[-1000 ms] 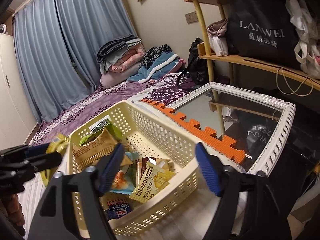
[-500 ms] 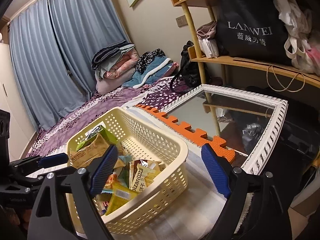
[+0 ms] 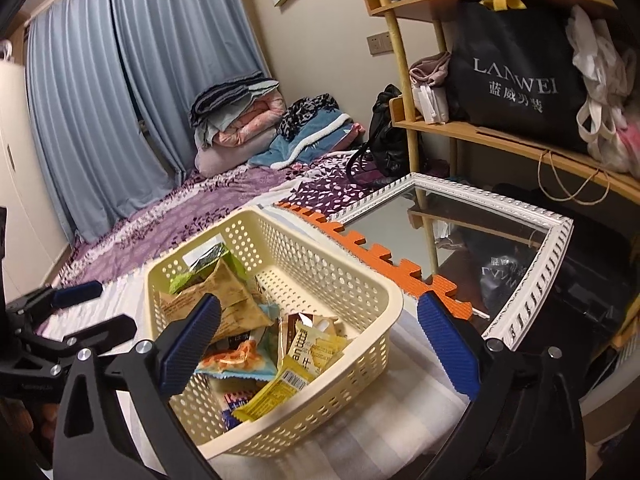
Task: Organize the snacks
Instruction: 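Withdraw both open tools from the basket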
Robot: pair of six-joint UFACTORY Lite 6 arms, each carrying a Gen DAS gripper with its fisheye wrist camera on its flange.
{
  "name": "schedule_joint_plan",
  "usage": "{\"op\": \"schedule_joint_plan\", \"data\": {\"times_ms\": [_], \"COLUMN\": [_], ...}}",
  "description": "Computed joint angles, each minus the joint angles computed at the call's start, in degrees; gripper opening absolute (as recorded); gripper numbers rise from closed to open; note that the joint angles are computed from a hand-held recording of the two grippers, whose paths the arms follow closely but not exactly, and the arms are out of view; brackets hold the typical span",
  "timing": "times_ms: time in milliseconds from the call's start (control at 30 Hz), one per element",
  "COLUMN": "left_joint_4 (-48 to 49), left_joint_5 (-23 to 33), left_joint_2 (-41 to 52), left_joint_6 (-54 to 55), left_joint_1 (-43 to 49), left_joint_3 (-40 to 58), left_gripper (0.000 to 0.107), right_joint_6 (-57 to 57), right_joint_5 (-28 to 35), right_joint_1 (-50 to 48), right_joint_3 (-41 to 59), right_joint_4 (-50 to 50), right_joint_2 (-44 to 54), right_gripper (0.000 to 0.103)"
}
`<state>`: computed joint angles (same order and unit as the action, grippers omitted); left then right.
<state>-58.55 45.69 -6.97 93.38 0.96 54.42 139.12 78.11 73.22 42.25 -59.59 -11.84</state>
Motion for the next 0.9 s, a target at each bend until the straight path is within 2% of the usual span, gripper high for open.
{"op": "schedule_joint_plan", "data": {"times_ms": [367,733,800,900], "left_joint_4": [-3.34,-5.08,-6.16,-10.92], "left_joint_5": [-0.63,-3.69,-5.95,-13.09], "left_joint_2": [-4.8,-7.13,-8.28,-12.6], "left_joint_6": [6.19,7.99,9.07,15.47], "left_joint_1": [6.54,9.22,8.92,6.6], "left_joint_3": [-2.6,-3.82,-5.08,-9.79], "left_gripper": [0.1,0.1,0.1,0.1], "right_joint_6": [-7.45,-12.33,-12.48,-13.22], "right_joint_5": [6.31,8.32,7.99,7.85], "right_joint_1": [3.87,3.84,3.93,4.08], "right_joint_3": [10.98,18.67,19.1,19.46], "right_joint_4": [4.32,6.82,7.01,7.36], "right_joint_2": [7.96,15.62,16.19,16.91], "right_gripper": [0.098,0.098,0.098,0.098]}}
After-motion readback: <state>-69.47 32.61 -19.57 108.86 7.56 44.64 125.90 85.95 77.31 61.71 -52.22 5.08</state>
